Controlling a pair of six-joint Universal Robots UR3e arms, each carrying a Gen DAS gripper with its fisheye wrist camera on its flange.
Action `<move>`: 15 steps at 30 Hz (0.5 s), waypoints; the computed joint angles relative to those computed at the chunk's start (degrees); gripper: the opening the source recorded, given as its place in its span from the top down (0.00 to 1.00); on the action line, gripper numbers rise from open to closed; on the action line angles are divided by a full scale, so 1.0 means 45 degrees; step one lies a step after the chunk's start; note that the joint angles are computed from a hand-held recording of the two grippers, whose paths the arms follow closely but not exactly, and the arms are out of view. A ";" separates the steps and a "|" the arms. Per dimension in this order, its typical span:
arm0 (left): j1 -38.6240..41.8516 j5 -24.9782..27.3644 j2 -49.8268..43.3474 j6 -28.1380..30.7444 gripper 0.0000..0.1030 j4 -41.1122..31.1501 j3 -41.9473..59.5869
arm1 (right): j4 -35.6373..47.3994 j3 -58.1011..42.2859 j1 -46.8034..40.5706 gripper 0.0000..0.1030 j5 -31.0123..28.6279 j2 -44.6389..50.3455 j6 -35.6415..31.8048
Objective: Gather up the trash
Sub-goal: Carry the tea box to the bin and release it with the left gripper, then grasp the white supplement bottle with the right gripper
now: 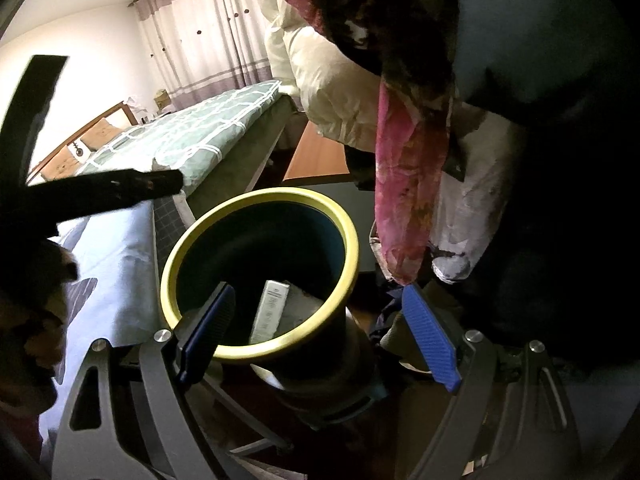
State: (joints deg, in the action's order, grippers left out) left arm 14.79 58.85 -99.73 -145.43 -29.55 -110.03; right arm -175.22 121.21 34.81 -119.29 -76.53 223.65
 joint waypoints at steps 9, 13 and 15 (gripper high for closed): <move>0.6250 -0.2975 0.4225 0.3619 0.15 -0.4052 -0.2107 | 0.0275 -0.1763 0.0326 0.21 0.0559 0.1200 -0.0715; 0.9708 -0.4173 0.5144 0.5702 0.14 -0.6850 -0.1778 | 0.0766 -0.3623 0.0810 0.21 0.0931 0.2198 -0.1160; 1.1498 -0.4729 0.5163 0.6524 0.13 -0.7820 -0.1385 | 0.1251 -0.5201 0.1132 0.21 0.1144 0.3063 -0.1538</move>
State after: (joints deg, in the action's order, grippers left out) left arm 66.53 37.57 -76.50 -116.07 -64.75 -116.26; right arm -169.59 97.80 39.91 -114.14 -62.74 216.73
